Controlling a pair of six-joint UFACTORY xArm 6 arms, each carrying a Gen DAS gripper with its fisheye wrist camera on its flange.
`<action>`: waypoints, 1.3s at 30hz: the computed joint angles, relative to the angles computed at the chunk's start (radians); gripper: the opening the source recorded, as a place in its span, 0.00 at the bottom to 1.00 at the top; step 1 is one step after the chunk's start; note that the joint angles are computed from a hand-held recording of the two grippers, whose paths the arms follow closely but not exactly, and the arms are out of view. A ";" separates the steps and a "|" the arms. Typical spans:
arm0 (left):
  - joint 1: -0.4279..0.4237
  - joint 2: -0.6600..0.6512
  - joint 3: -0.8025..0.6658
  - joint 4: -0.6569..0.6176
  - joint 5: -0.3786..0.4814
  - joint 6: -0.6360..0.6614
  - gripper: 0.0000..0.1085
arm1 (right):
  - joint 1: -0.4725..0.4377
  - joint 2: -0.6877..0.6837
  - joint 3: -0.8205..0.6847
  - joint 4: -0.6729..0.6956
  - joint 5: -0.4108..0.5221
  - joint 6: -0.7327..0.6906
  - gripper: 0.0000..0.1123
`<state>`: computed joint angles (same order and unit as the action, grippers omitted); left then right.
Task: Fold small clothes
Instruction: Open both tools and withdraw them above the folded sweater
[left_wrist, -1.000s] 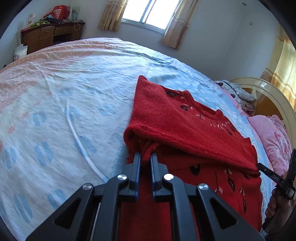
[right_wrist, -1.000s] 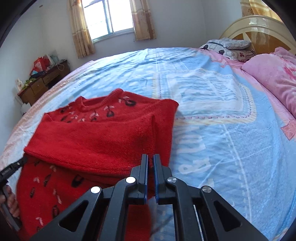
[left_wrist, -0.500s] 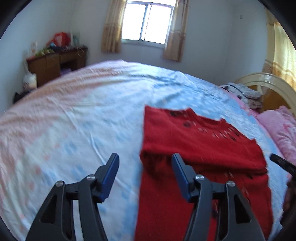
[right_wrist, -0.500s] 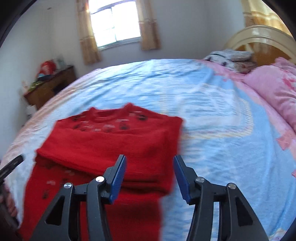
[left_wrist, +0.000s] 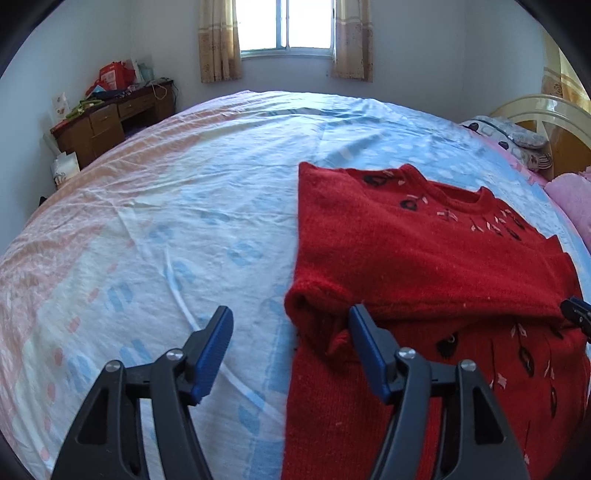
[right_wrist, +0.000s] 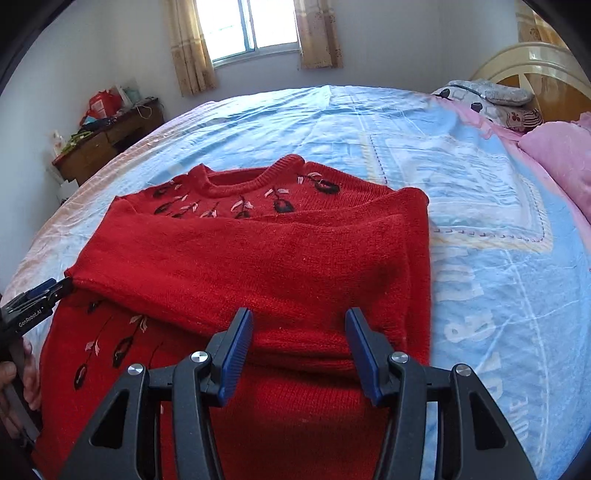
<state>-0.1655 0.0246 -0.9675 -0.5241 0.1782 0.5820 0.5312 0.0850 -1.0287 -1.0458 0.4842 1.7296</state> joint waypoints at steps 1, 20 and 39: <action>0.003 0.001 -0.005 -0.019 0.017 0.019 0.65 | 0.003 -0.004 0.004 0.001 -0.001 0.005 0.48; 0.040 -0.132 0.081 -0.102 0.165 0.117 0.72 | 0.058 -0.071 0.061 -0.034 0.044 0.090 0.50; 0.180 -0.560 0.366 -0.152 0.416 0.327 0.72 | 0.333 -0.293 0.277 0.070 0.156 0.162 0.53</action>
<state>0.0148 -0.5355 -0.6018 -0.6761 0.5945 0.9086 0.8639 -0.2077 -0.7515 -0.9762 0.6398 1.8915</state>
